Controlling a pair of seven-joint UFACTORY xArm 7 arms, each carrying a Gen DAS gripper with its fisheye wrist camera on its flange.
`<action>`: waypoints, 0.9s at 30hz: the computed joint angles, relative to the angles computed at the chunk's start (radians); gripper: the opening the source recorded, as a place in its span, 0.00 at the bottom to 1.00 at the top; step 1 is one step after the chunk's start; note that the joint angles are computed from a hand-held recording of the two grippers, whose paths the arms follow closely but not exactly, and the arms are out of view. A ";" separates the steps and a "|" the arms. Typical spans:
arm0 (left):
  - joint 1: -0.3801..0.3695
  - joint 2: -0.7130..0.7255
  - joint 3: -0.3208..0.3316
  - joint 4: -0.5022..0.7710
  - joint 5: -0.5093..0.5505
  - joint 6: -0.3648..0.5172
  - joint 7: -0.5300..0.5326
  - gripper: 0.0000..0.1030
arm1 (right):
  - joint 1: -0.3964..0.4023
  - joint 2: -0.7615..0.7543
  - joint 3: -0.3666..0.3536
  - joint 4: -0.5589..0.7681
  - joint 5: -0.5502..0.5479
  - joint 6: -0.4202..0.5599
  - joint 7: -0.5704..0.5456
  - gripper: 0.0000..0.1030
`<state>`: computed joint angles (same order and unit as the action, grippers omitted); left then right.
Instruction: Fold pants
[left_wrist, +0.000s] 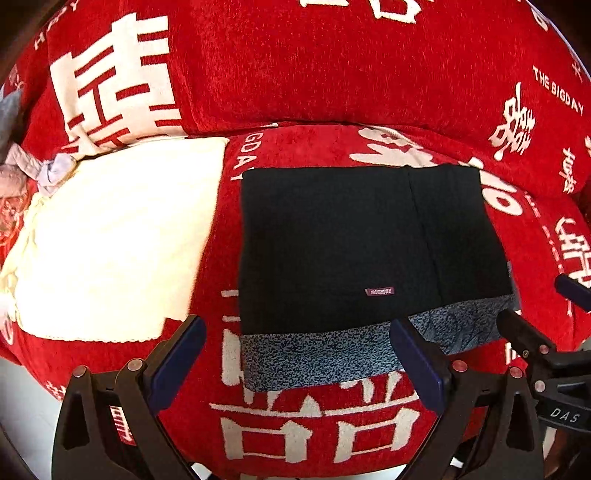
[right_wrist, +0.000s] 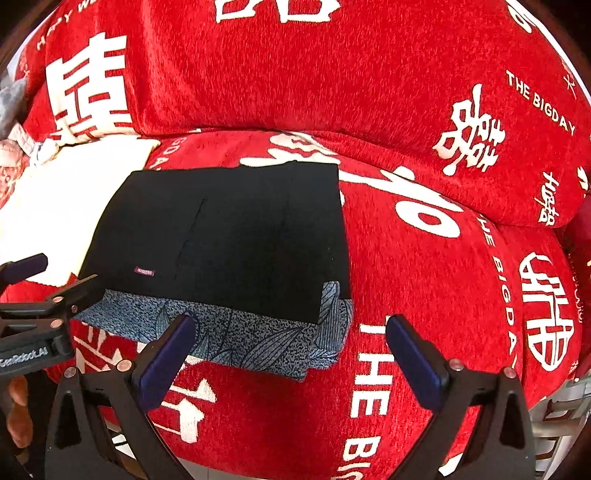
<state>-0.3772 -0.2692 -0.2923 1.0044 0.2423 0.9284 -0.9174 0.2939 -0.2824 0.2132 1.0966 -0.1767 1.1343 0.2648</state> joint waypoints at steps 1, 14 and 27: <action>-0.003 0.004 0.000 0.003 -0.005 0.005 0.005 0.97 | 0.000 0.001 -0.001 -0.001 0.003 0.001 0.001 1.00; -0.018 0.015 0.006 -0.009 -0.035 0.014 0.020 0.97 | 0.008 0.009 -0.001 -0.012 0.018 0.024 0.014 1.00; -0.022 0.006 -0.017 -0.011 0.005 0.043 -0.016 0.97 | 0.012 0.001 0.000 -0.029 0.023 0.026 0.020 1.00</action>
